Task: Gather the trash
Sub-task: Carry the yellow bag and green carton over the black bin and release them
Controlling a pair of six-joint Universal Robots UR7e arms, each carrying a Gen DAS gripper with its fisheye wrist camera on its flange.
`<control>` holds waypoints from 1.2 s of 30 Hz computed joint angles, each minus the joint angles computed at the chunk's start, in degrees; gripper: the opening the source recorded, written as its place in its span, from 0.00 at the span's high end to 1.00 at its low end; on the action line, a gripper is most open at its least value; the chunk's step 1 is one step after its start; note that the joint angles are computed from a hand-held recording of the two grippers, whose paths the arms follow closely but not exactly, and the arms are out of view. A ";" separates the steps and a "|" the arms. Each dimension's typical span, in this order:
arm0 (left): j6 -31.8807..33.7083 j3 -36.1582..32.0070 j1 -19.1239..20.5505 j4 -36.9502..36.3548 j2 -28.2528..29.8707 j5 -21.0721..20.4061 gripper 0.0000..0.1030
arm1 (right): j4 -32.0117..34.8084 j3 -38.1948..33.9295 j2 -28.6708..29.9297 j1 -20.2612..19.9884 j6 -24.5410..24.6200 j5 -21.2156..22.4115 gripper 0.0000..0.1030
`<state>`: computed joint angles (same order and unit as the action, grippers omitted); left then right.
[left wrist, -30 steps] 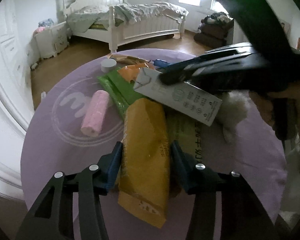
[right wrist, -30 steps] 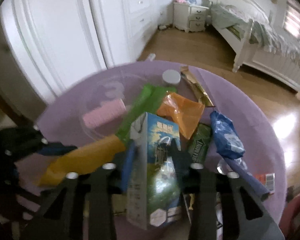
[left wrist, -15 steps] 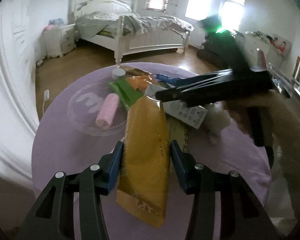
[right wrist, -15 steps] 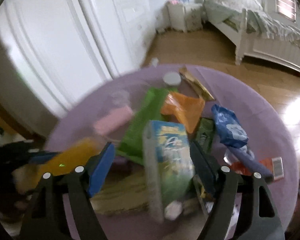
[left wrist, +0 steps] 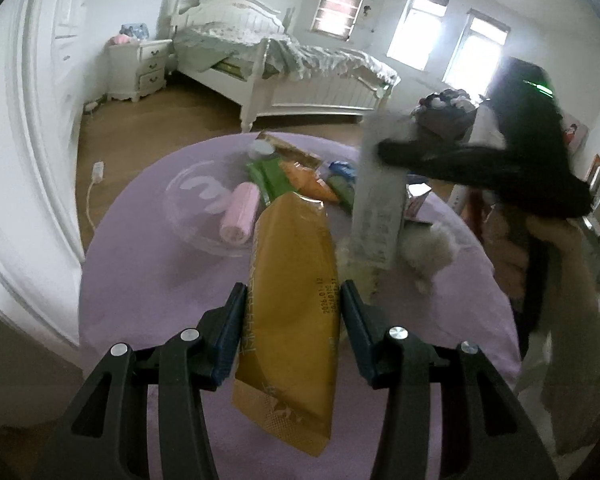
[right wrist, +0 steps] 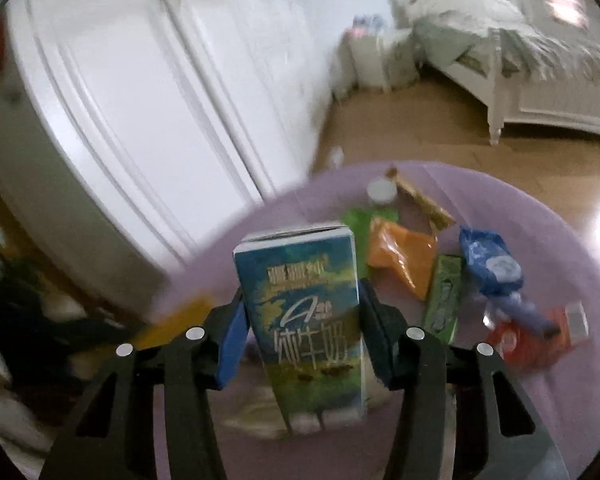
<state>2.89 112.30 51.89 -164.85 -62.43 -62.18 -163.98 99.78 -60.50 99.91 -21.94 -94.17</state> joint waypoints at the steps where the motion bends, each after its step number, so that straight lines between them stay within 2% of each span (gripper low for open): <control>1: 0.29 -0.13 -0.16 -0.34 0.15 -0.51 0.54 | -4.05 3.51 -2.60 -0.95 2.05 3.29 0.51; 4: 1.41 -0.82 -1.09 -1.45 1.34 -2.38 0.54 | -13.34 11.29 -8.64 -3.22 6.93 7.80 0.51; 7: 2.52 -2.64 -2.28 -1.60 3.54 -4.98 0.54 | -22.09 18.49 -14.58 -5.22 9.97 7.35 0.51; 11: 3.47 -5.16 -4.29 -1.84 7.75 -8.55 0.54 | -31.38 26.70 -21.45 -7.69 12.18 2.26 0.51; 14: 3.56 -7.54 -5.55 -1.67 11.64 -12.74 0.54 | -37.05 31.84 -26.46 -9.14 12.29 -4.83 0.51; 17: 3.34 -10.73 -7.07 -0.97 16.36 -17.33 0.54 | -39.69 36.43 -32.35 -11.47 12.40 -10.69 0.51; 20: 3.12 -14.55 -8.31 0.78 21.52 -22.54 0.54 | -41.58 39.56 -36.12 -14.61 12.23 -13.83 0.51; 24: 2.82 -19.72 -9.99 4.08 28.21 -27.22 0.54 | -43.79 43.94 -41.02 -22.05 13.33 -13.17 0.51; 26: 2.75 -21.43 -11.00 5.13 30.96 -28.80 0.54 | -44.10 46.17 -43.38 -26.72 14.05 -10.72 0.51; 30: 2.39 -26.19 -12.21 8.64 36.30 -29.78 0.54 | -44.82 48.23 -44.62 -32.78 15.74 -8.35 0.51; 34: 1.88 -29.13 -12.61 11.81 39.29 -29.55 0.54 | -43.91 49.79 -46.21 -39.68 16.80 -3.99 0.51; 36: 1.79 -29.86 -13.00 12.51 40.28 -29.26 0.53 | -42.97 49.28 -46.03 -41.31 17.39 -2.93 0.51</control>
<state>4.68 82.44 38.89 -152.34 -22.16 -91.44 -206.95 149.06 -106.52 58.60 -4.55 -97.10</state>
